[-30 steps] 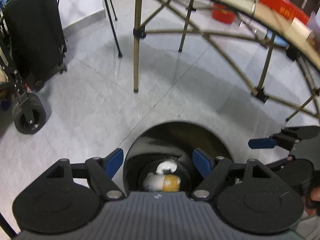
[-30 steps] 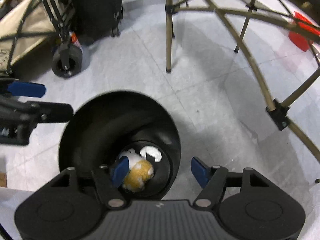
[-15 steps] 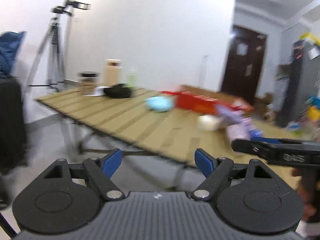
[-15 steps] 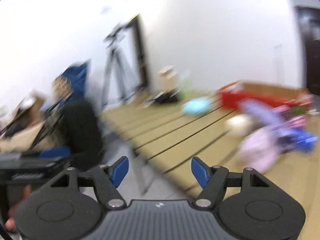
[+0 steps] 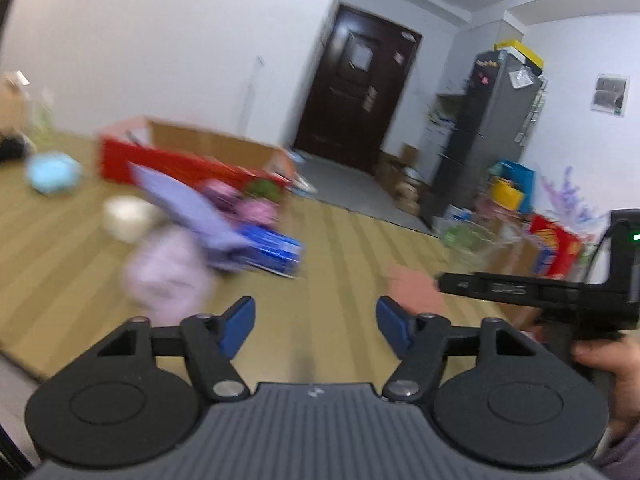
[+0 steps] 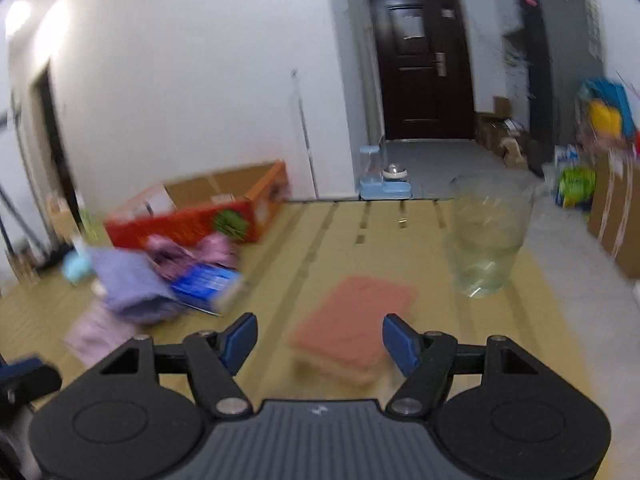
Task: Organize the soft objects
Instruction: 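Move both tools to the pink sponge and close the right tool on it, then carry the pink sponge to the black bin and release it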
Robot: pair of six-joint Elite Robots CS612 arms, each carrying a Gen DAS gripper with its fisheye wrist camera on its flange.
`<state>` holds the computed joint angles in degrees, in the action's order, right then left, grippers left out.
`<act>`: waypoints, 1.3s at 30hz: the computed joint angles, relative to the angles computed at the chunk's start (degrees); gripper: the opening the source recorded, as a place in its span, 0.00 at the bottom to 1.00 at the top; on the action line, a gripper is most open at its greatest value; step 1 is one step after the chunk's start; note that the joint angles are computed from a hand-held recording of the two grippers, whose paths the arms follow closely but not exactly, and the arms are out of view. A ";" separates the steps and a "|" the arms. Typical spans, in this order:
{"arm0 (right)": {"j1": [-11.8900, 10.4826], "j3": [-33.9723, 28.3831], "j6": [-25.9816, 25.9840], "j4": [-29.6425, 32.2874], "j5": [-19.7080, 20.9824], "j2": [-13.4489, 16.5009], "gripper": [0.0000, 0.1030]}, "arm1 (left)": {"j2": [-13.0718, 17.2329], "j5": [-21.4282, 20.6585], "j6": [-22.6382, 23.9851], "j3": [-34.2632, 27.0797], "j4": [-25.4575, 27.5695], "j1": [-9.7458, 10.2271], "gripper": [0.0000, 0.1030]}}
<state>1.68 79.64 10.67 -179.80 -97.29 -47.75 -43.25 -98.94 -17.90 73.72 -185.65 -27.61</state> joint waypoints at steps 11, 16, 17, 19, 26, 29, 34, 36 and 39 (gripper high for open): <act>-4.83 -15.90 -16.79 18.14 11.70 7.87 0.38 | 14.27 -7.71 -22.09 -24.76 16.28 -2.33 0.53; -6.20 -14.90 -10.32 20.89 17.81 6.88 0.34 | 15.33 -6.93 -22.56 -26.19 17.11 -2.05 0.35; -6.32 -13.90 -8.90 20.81 18.25 6.30 0.33 | 14.81 -7.06 -22.07 -25.03 16.66 -1.89 0.32; -6.66 -10.62 -6.76 19.87 20.10 4.50 0.33 | 12.98 -7.60 -20.42 -21.17 14.45 -1.41 0.27; -4.81 3.77 0.05 8.19 28.52 -1.52 0.34 | 6.43 -5.16 -21.03 -7.40 5.28 1.29 0.28; -3.94 6.08 2.94 1.68 29.86 -1.57 0.35 | 5.46 -8.29 -22.39 -5.27 3.06 2.57 0.41; -3.29 5.68 6.38 0.02 26.29 -0.85 0.35 | 4.62 -8.11 -19.71 -4.72 5.71 2.42 0.41; -3.20 5.00 7.36 1.49 25.93 -0.35 0.35 | 4.84 -9.34 -19.30 -4.61 5.44 2.25 0.42; -3.82 4.70 9.17 1.47 27.88 0.13 0.32 | 4.23 -6.83 -16.48 -3.12 4.29 1.62 0.38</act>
